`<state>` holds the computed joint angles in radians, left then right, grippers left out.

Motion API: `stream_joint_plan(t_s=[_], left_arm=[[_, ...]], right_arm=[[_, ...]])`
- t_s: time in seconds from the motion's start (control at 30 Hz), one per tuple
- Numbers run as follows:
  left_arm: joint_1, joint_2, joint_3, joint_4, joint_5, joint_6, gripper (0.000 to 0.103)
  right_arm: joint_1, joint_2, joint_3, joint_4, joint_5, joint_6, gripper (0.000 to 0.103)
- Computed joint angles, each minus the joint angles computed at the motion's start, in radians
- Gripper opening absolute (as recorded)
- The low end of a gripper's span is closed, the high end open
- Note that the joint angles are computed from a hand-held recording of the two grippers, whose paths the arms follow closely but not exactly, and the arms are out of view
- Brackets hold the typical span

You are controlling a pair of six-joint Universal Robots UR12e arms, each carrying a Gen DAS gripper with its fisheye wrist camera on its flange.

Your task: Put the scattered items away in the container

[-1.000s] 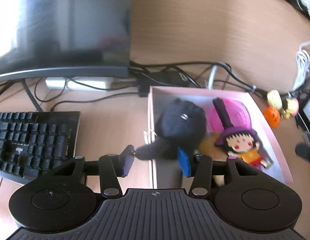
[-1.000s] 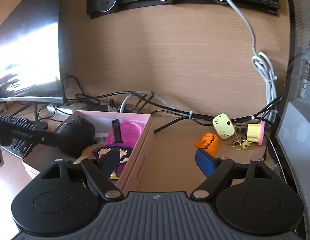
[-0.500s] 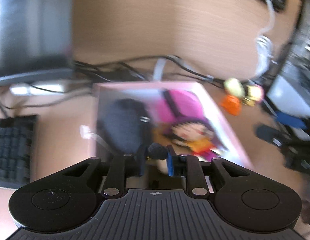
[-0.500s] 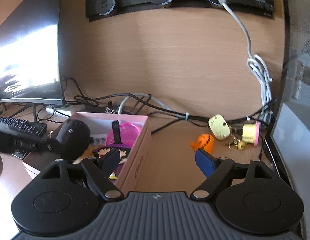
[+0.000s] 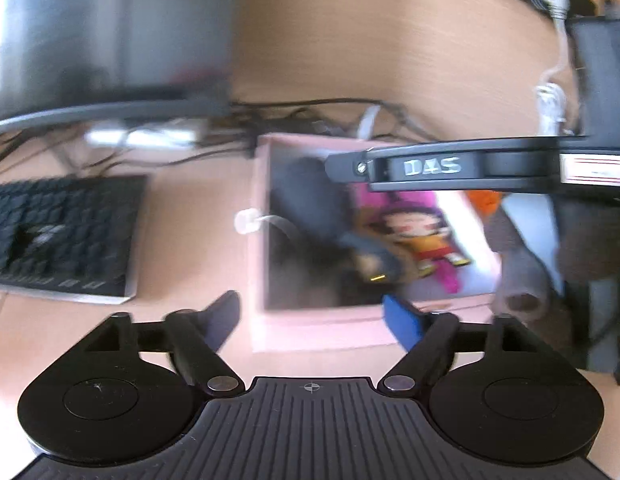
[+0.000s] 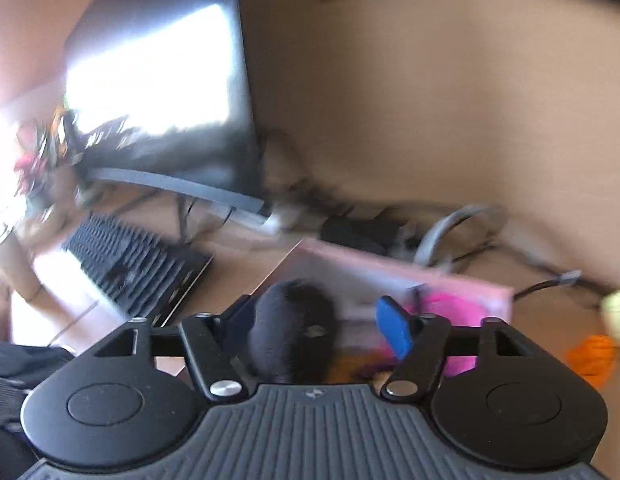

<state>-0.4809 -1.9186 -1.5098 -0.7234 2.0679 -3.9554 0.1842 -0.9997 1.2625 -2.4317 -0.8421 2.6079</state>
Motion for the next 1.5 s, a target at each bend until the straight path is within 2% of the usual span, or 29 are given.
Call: stream_joint_plan(t_s=[0.1, 0.2, 0.23, 0.27, 0.3, 0.37, 0.47, 0.57, 0.6, 0.67, 0.7, 0.8, 0.87, 0.97, 1.13, 1.23, 1.33, 1.5], left_arm=[[-0.001, 0.015, 0.004, -0.097, 0.04, -0.04, 0.09], [-0.003, 0.028, 0.001, -0.137, 0.066, -0.066, 0.094], [-0.002, 0.033, -0.004, -0.138, 0.07, -0.069, 0.094], [-0.002, 0.037, -0.008, -0.137, 0.075, -0.073, 0.094], [-0.002, 0.039, -0.01, -0.138, 0.08, -0.078, 0.094], [-0.003, 0.041, -0.011, -0.138, 0.087, -0.084, 0.094], [-0.007, 0.038, -0.008, -0.14, 0.092, -0.089, 0.095], [-0.009, 0.033, -0.005, -0.14, 0.087, -0.092, 0.095], [-0.01, 0.032, -0.004, -0.143, 0.085, -0.095, 0.096], [-0.01, 0.028, -0.002, -0.146, 0.073, -0.098, 0.096], [-0.01, 0.026, 0.0, -0.148, 0.066, -0.098, 0.096], [-0.012, 0.02, 0.005, -0.157, 0.054, -0.093, 0.097], [-0.013, 0.016, 0.006, -0.161, 0.044, -0.089, 0.098], [-0.011, 0.009, 0.01, -0.171, 0.027, -0.09, 0.098], [-0.014, -0.002, 0.015, -0.139, 0.009, -0.056, 0.099], [-0.026, -0.009, 0.016, -0.102, 0.028, -0.031, 0.1], [-0.04, -0.022, 0.019, -0.054, 0.048, 0.01, 0.101], [-0.036, -0.044, 0.053, -0.113, -0.006, 0.032, 0.101]], right_arm=[[0.026, 0.038, -0.054, 0.072, -0.048, 0.018, 0.071], [0.03, 0.068, -0.11, 0.224, -0.029, 0.027, 0.073], [0.03, 0.071, -0.114, 0.241, -0.022, 0.04, 0.072], [0.031, 0.07, -0.111, 0.238, -0.019, 0.053, 0.065], [0.03, 0.068, -0.109, 0.234, -0.016, 0.066, 0.063], [0.021, 0.057, -0.096, 0.201, 0.006, 0.102, 0.061], [0.001, 0.031, -0.056, 0.06, 0.047, 0.171, 0.061], [-0.011, 0.009, -0.034, -0.059, 0.036, 0.229, 0.062], [-0.012, 0.007, -0.037, -0.059, 0.032, 0.242, 0.063], [-0.014, 0.01, -0.06, 0.022, 0.048, 0.252, 0.068], [-0.016, 0.012, -0.06, 0.034, 0.059, 0.263, 0.068], [-0.022, 0.003, -0.026, -0.042, 0.052, 0.301, 0.07], [-0.035, -0.012, 0.012, -0.131, 0.035, 0.315, 0.073], [-0.054, -0.039, 0.086, -0.283, -0.033, 0.285, 0.076], [-0.084, -0.066, 0.183, -0.459, -0.159, 0.202, 0.083], [-0.091, -0.058, 0.214, -0.56, -0.273, 0.188, 0.083], [-0.085, -0.013, 0.17, -0.583, -0.387, 0.22, 0.077], [-0.058, 0.106, 0.017, -0.561, -0.532, 0.25, 0.077]])
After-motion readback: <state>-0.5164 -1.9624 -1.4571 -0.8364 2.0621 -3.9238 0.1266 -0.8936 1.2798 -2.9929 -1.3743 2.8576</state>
